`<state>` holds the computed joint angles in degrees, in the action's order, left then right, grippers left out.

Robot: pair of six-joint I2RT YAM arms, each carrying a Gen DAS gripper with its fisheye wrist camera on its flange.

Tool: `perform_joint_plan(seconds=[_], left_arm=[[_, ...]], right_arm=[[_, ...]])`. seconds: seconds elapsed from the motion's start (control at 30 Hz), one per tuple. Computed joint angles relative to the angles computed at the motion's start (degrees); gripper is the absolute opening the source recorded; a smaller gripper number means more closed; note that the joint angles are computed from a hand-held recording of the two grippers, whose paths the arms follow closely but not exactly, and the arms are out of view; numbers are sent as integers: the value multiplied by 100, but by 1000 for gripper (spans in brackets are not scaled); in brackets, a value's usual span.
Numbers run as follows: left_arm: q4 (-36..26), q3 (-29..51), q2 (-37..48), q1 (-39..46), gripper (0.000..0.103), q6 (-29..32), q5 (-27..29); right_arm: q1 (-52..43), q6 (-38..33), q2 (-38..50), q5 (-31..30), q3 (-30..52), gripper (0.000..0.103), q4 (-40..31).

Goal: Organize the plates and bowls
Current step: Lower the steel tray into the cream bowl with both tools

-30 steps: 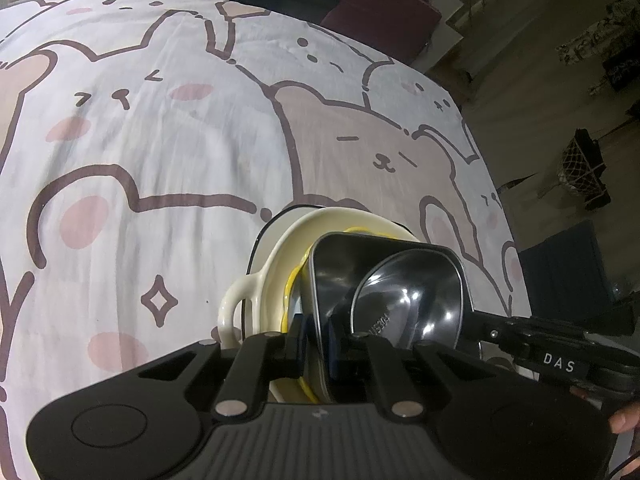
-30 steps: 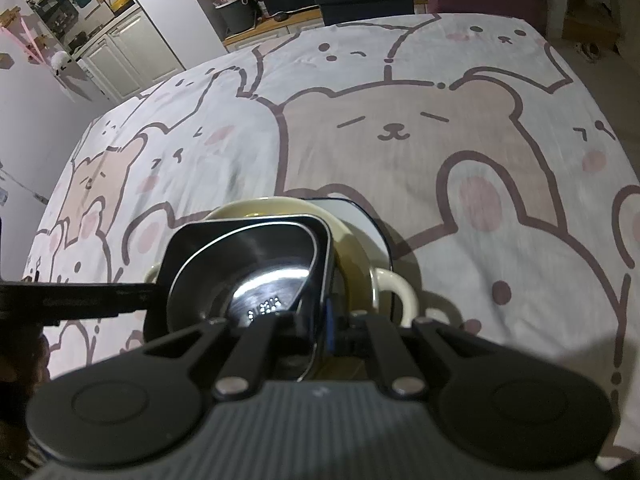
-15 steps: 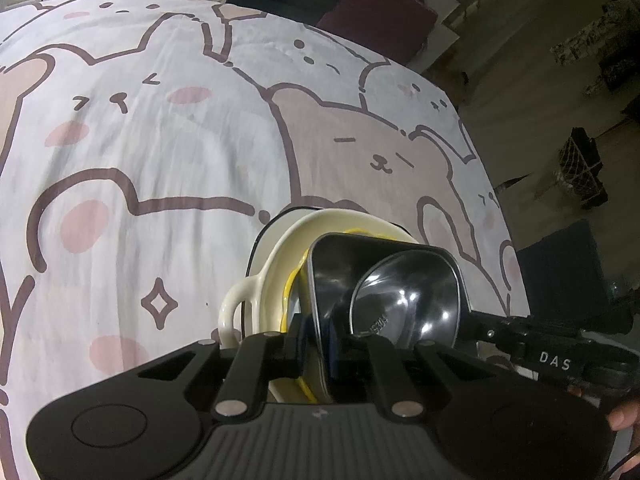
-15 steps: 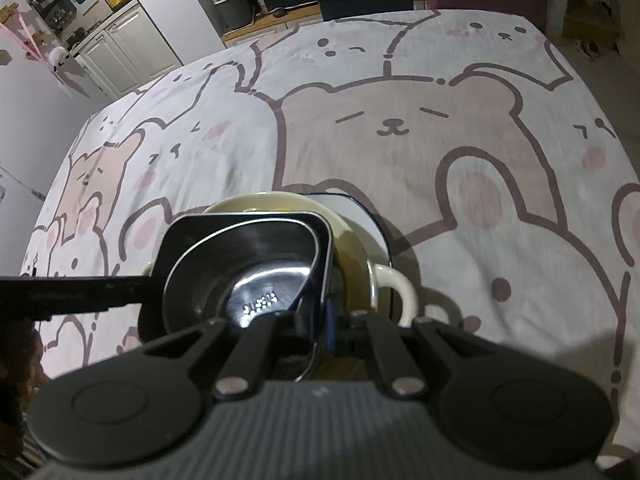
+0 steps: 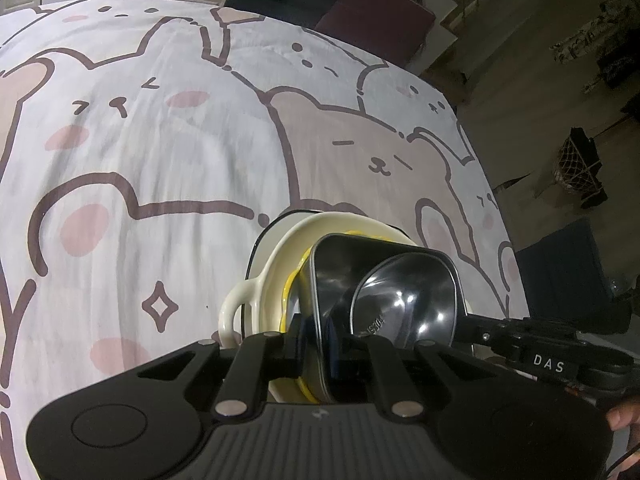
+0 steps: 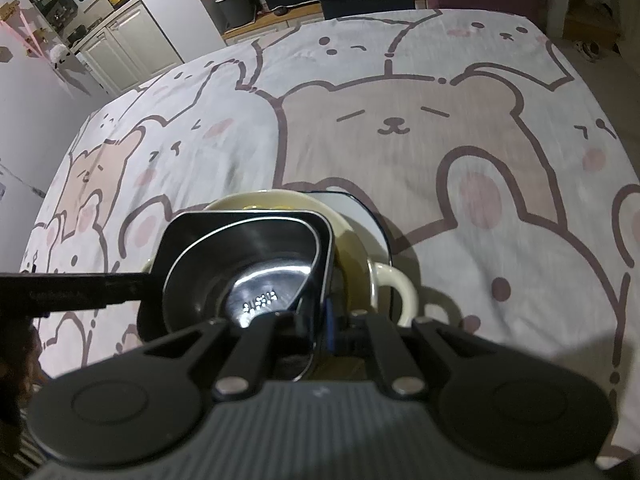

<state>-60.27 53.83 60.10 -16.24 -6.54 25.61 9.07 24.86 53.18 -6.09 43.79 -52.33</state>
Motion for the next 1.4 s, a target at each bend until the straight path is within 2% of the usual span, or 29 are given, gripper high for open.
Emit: perform_joint_plan(seconds=[0.5, 0.67, 1.4], left_arm=[[-61, 21, 5, 120, 12, 248, 119], [-133, 88, -53, 210, 15, 378, 194], [-270, 166, -81, 352, 15, 596, 314]], right_arm=[[-61, 39, 38, -94, 15, 10, -2], [-69, 29, -97, -64, 44, 11, -80], [-75, 87, -403, -24, 192, 12, -290]])
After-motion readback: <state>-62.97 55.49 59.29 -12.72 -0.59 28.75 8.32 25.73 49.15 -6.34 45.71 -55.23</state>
